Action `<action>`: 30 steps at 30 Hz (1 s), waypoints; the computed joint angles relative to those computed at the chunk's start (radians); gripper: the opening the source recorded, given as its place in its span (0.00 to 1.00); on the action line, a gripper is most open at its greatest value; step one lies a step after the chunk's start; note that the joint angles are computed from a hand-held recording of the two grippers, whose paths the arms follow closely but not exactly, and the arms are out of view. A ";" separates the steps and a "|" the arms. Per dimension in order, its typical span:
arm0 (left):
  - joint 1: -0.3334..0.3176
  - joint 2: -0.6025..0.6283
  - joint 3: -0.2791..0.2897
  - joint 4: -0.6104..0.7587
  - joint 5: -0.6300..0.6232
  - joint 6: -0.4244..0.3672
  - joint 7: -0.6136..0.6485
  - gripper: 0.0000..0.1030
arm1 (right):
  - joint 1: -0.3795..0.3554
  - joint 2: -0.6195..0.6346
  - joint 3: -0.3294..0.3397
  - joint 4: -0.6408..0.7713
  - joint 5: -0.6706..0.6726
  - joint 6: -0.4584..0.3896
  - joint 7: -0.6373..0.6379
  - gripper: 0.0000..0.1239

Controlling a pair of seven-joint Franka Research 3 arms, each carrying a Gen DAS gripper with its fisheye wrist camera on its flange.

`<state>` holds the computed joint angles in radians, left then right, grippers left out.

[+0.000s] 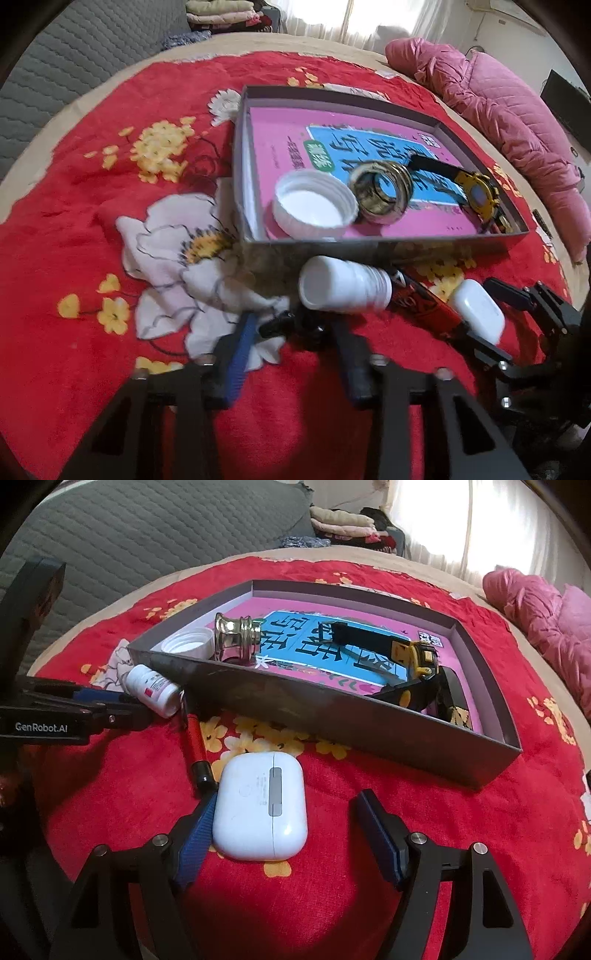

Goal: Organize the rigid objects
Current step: 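Grasp the white earbuds case with the right gripper while the left gripper grasps the black clip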

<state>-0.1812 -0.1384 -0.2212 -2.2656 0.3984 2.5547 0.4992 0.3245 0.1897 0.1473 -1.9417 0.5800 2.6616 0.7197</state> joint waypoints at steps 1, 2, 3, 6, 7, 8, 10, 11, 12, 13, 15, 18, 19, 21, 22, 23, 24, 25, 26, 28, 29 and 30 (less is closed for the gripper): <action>-0.001 -0.003 0.007 -0.008 -0.021 0.018 0.010 0.35 | -0.003 0.000 0.001 0.002 0.008 -0.005 -0.002 0.61; 0.001 -0.003 0.010 -0.009 -0.028 0.027 0.013 0.35 | -0.004 0.000 0.002 0.003 0.015 -0.008 -0.004 0.60; 0.002 -0.004 0.011 -0.014 -0.033 0.036 0.014 0.35 | -0.007 0.001 0.002 0.006 0.025 -0.014 -0.008 0.58; 0.005 -0.003 0.008 -0.012 -0.029 0.035 0.023 0.35 | -0.010 -0.001 0.000 0.007 0.035 -0.018 -0.007 0.47; 0.005 -0.002 0.006 -0.009 -0.023 0.031 0.024 0.35 | -0.011 -0.002 -0.003 0.008 0.036 -0.018 -0.002 0.44; 0.005 -0.001 0.005 -0.007 -0.019 0.029 0.022 0.35 | -0.011 -0.001 -0.005 0.010 0.034 -0.019 0.005 0.40; 0.005 -0.001 0.003 -0.007 -0.014 0.030 0.018 0.35 | -0.016 0.000 -0.007 0.016 0.043 -0.031 0.017 0.37; 0.005 -0.003 0.003 -0.009 -0.014 0.031 0.017 0.35 | -0.019 0.001 -0.007 0.020 0.051 -0.041 0.019 0.37; 0.005 -0.003 0.003 -0.009 -0.014 0.034 0.015 0.35 | -0.021 0.002 -0.008 0.023 0.055 -0.047 0.023 0.37; 0.004 -0.004 0.002 -0.011 -0.016 0.038 0.015 0.35 | -0.022 0.000 -0.008 0.022 0.057 -0.048 0.025 0.37; 0.001 -0.004 0.000 -0.010 -0.016 0.044 0.016 0.35 | -0.025 -0.004 -0.008 0.020 0.065 -0.049 0.020 0.37; -0.007 -0.006 0.002 -0.014 -0.038 0.065 0.026 0.35 | -0.029 -0.007 -0.010 0.020 0.075 -0.057 0.020 0.37; -0.009 -0.008 0.002 -0.016 -0.046 0.069 0.031 0.35 | -0.030 -0.008 -0.011 0.020 0.080 -0.057 0.021 0.37; -0.013 -0.015 0.003 -0.022 -0.064 0.076 0.038 0.35 | -0.035 -0.009 -0.013 0.021 0.089 -0.065 0.019 0.37; -0.015 -0.019 0.003 -0.026 -0.077 0.080 0.040 0.35 | -0.038 -0.010 -0.015 0.021 0.094 -0.067 0.021 0.37; -0.017 -0.023 0.004 -0.031 -0.089 0.085 0.042 0.35 | -0.039 -0.010 -0.016 0.022 0.097 -0.069 0.024 0.37; -0.022 -0.031 0.007 -0.038 -0.109 0.093 0.049 0.35 | -0.041 -0.011 -0.017 0.024 0.102 -0.074 0.025 0.37; -0.022 -0.035 0.004 -0.038 -0.111 0.089 0.046 0.35 | -0.044 -0.012 -0.018 0.026 0.110 -0.081 0.026 0.37; -0.022 -0.038 0.000 -0.036 -0.109 0.081 0.042 0.35 | -0.047 -0.012 -0.019 0.026 0.117 -0.084 0.027 0.37; -0.022 -0.045 -0.004 -0.036 -0.107 0.076 0.033 0.35 | -0.051 -0.016 -0.020 0.027 0.132 -0.088 0.027 0.37; -0.022 -0.047 -0.006 -0.035 -0.104 0.076 0.031 0.35 | -0.053 -0.019 -0.020 0.026 0.142 -0.089 0.024 0.37; -0.022 -0.048 -0.008 -0.032 -0.097 0.071 0.027 0.35 | -0.056 -0.023 -0.020 0.025 0.155 -0.090 0.018 0.37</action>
<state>-0.2030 -0.1868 -0.2297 -2.2972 0.3010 2.6261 0.5265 0.2687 0.1672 0.1276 -1.9167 0.7346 2.5715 0.7375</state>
